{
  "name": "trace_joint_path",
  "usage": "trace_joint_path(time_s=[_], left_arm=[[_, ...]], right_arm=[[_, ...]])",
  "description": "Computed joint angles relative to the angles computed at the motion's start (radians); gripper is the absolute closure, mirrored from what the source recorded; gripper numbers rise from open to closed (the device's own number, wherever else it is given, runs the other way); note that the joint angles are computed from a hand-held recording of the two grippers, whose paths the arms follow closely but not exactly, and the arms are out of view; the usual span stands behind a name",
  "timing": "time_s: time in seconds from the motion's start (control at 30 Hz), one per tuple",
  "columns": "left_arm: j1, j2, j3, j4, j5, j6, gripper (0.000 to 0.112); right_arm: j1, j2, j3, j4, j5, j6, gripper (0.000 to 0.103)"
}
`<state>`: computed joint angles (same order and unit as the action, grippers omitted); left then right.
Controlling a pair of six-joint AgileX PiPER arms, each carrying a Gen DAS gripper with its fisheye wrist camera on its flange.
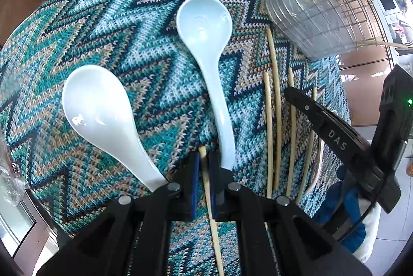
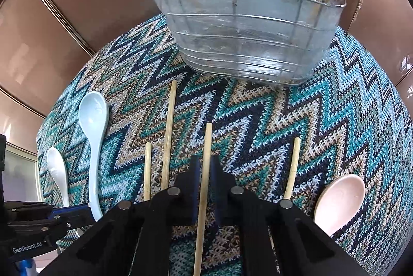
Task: Organize utensils
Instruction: 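Lower and close the left tool on a chopstick while the right tool grasps another, then lift both held chopsticks and carry them over the utensil holder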
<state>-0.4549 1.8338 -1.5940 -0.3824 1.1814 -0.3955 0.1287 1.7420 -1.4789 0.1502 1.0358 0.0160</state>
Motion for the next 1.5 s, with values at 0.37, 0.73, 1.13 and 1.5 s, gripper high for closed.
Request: trace_joint_path(time_s=[0.37,0.73,1.13,1.5], left_arm=[[-0.036,-0.128,0.079,0.033,-0.064,-0.022,0.108],[-0.057,-0.408,0.207,0.073,-0.192,0.024,0.108],[-0.111,-0.554,0.136,0.188,-0.232,-0.039,0.108],[-0.074,-0.257,-0.429,0.193,-0.214,0.003,0.108]], right_arm=[[-0.021,-0.261,0.134,0.054,-0.038,-0.046,0.097],[0.161,-0.559,0.211,-0.176,-0.011,0.17,0.097],[0.484,-0.715,0.14,-0.514,0.14,0.482,0.097],[0.195,-0.587,-0.165,-0.305,0.048,0.176,0.097]])
